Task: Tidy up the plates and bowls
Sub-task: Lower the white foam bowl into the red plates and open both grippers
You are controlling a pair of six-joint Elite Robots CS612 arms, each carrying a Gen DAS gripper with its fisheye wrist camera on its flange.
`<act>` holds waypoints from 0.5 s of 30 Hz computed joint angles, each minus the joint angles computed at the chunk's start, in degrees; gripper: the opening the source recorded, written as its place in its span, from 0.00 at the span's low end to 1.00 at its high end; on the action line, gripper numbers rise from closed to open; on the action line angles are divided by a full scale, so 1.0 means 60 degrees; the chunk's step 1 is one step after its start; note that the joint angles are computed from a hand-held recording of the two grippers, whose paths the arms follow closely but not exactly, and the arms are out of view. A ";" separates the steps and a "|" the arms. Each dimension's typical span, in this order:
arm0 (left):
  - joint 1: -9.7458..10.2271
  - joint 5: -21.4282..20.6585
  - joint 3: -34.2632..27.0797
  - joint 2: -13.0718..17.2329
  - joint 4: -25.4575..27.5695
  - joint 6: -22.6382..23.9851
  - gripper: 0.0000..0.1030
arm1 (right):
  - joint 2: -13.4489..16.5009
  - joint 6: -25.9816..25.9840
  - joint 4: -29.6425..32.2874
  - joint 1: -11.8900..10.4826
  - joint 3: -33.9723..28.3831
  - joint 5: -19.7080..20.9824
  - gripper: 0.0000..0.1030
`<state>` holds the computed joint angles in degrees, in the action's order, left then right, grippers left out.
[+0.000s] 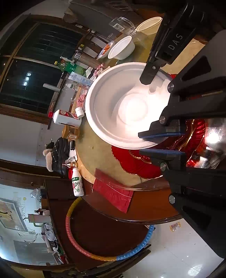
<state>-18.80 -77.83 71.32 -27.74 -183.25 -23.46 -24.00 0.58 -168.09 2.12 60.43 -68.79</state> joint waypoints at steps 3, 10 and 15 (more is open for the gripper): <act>0.0002 -0.0012 -0.0008 0.0013 0.0082 -0.0005 0.10 | 0.0026 -0.0039 0.0084 0.0005 -0.0029 -0.0026 0.11; 0.0019 -0.0076 -0.0044 0.0025 0.0338 -0.0040 0.10 | 0.0032 -0.0147 0.0281 0.0028 -0.0075 -0.0107 0.11; 0.0012 -0.0047 -0.0060 0.0024 0.0477 -0.0016 0.10 | 0.0042 -0.0214 0.0486 0.0046 -0.0106 -0.0147 0.12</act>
<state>-18.72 -78.11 70.96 -27.60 -180.39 -23.56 -23.75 -0.71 -165.18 2.40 59.80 -69.67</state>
